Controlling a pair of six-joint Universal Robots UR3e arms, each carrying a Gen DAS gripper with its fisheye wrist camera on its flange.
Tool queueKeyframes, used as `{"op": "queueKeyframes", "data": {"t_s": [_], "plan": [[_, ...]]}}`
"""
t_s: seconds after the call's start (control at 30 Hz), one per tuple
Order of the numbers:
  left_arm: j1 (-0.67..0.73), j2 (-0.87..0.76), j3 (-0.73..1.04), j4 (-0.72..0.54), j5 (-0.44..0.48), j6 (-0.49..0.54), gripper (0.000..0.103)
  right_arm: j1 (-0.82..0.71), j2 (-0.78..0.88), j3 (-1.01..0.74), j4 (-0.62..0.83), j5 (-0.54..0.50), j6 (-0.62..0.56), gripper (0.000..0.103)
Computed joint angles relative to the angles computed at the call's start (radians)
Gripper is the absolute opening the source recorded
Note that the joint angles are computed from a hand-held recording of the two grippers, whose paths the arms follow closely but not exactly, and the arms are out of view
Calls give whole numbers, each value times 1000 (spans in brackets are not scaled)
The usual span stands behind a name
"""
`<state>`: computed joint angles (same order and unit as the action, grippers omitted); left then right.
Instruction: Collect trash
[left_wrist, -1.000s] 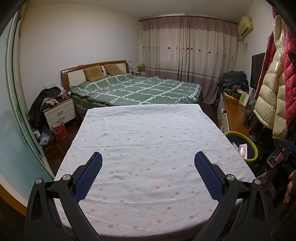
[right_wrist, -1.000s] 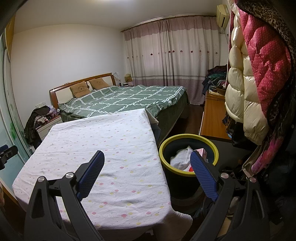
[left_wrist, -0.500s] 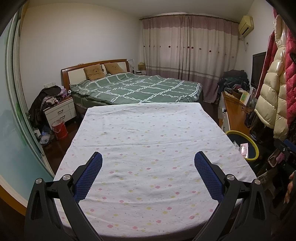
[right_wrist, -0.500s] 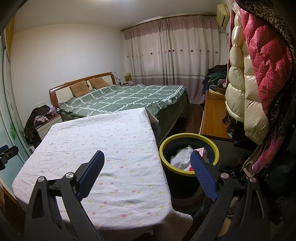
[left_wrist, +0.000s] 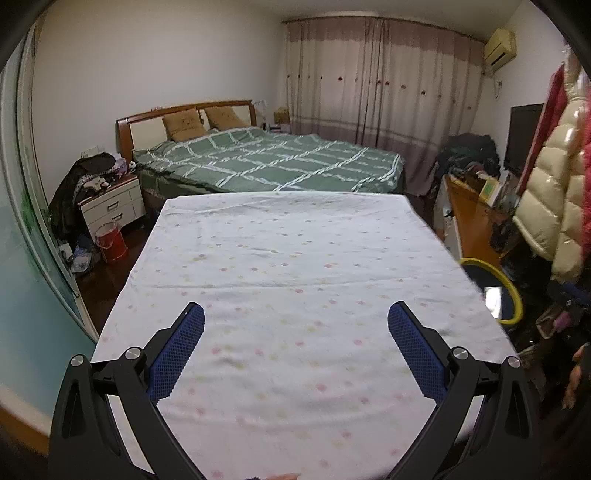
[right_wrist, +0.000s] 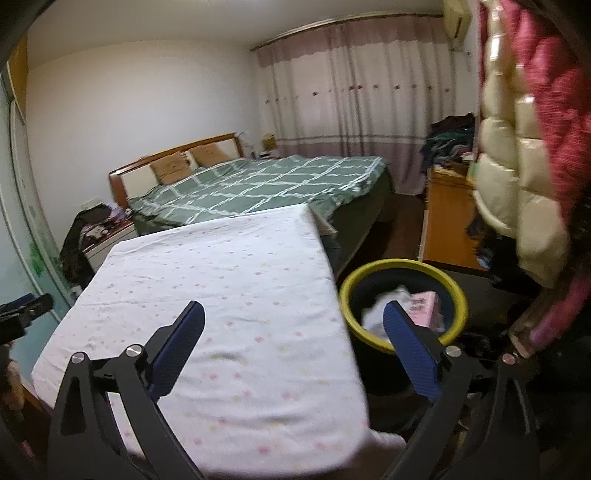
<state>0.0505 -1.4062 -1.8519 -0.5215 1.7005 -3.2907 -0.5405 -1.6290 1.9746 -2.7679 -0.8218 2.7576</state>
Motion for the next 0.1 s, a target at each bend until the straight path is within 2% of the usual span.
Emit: {"op": "queueKeyframes", "data": {"t_s": [0.1], "plan": [[72, -132, 90, -13, -43, 36, 98, 130, 179, -184, -6, -91, 63, 95]]}}
